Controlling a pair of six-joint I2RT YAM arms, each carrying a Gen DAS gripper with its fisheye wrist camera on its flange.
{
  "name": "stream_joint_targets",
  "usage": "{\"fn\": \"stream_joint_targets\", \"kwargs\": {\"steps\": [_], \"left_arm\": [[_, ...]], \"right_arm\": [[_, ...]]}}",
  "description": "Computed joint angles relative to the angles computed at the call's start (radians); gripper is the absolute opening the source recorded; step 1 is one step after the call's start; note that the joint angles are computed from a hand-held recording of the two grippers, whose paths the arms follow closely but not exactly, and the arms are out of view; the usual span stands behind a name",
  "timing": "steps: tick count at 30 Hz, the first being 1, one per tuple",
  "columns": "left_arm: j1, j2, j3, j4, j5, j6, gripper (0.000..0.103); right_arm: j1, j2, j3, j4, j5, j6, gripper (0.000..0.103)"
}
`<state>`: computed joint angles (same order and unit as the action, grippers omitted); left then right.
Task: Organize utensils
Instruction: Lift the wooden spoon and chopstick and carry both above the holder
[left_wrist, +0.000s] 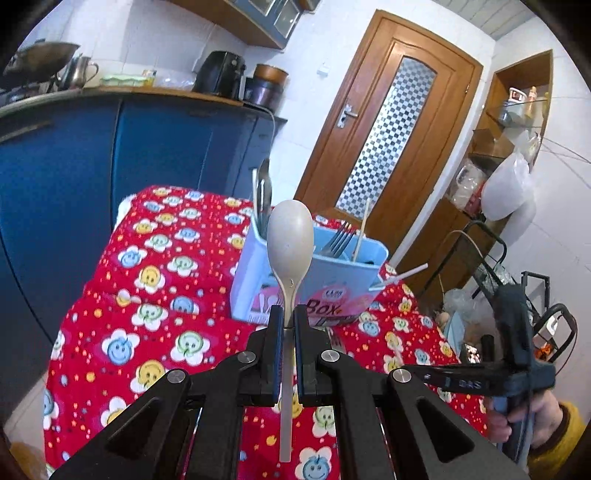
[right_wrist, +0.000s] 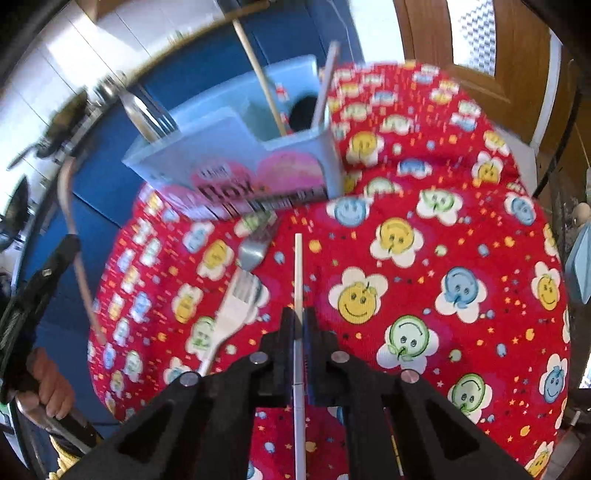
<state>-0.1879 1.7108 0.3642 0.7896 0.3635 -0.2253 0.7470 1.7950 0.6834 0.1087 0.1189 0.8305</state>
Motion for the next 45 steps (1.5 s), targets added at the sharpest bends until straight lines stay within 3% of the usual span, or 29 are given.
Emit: {"fn": "stream_joint_targets", "kwargs": {"steps": [8, 19, 27, 36, 45], "left_arm": [[-0.047, -0.031, 0.047, -0.001, -0.086, -0.031, 0.005], [-0.122, 0.010, 0.169, 0.040, -0.251, -0.010, 0.005], [-0.133, 0.102, 0.289, 0.080, -0.271, -0.027, 0.005], [-0.149, 0.235, 0.371, 0.236, -0.324, -0.033, 0.005], [-0.181, 0.407, 0.422, 0.392, -0.430, -0.004, 0.005]], "right_arm": [[0.068, -0.069, -0.121, 0.280, 0.197, -0.004, 0.006], [0.087, -0.102, -0.158, 0.477, 0.354, -0.130, 0.006], [0.027, -0.084, -0.120, 0.574, 0.367, -0.239, 0.006], [-0.043, -0.016, -0.021, 0.641, 0.336, -0.358, 0.006], [-0.076, 0.114, 0.107, 0.729, 0.376, -0.495, 0.006]]}}
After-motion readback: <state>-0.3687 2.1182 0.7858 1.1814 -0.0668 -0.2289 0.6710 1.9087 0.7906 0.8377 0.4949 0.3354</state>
